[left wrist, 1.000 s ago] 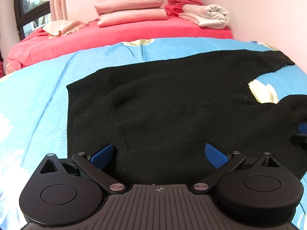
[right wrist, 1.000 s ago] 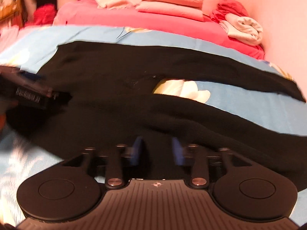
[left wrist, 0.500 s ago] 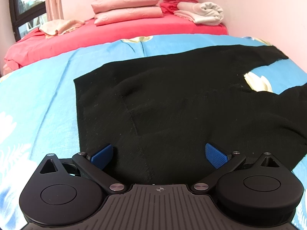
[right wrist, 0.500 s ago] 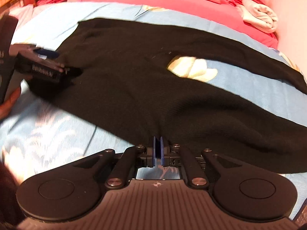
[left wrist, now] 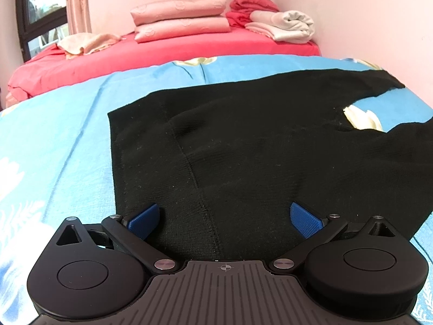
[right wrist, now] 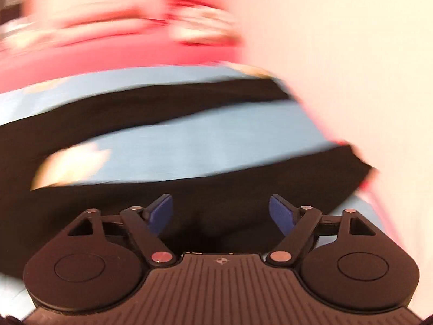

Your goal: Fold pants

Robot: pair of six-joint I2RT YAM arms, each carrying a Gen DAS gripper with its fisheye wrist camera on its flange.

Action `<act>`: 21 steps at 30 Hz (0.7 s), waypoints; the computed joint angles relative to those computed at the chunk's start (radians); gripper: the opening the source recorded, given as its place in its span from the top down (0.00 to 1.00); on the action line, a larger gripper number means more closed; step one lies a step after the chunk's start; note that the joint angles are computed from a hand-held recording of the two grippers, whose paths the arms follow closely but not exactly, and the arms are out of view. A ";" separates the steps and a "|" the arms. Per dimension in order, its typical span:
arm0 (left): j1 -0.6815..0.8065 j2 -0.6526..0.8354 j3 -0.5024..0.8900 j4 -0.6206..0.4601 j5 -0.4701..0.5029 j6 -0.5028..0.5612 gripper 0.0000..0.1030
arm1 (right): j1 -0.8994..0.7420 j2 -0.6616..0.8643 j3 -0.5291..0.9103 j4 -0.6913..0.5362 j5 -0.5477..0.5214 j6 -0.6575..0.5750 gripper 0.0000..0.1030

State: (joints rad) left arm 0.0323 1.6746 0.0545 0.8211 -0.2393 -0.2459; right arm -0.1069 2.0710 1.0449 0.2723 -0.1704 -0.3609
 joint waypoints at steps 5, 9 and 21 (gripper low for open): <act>0.003 0.006 -0.005 0.016 0.001 0.002 0.00 | -0.026 0.178 0.162 -0.039 -0.021 0.059 0.78; 0.000 0.028 -0.012 0.052 -0.002 0.001 0.00 | -0.066 0.104 0.091 -0.004 0.014 0.010 0.95; 0.003 0.036 -0.018 0.071 0.002 0.001 0.00 | -0.060 0.043 -0.030 0.174 -0.009 0.147 0.52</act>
State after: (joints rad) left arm 0.0352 1.7104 0.0362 0.8921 -0.2376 -0.2450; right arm -0.1667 2.1137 1.0151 0.4463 -0.1792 -0.2142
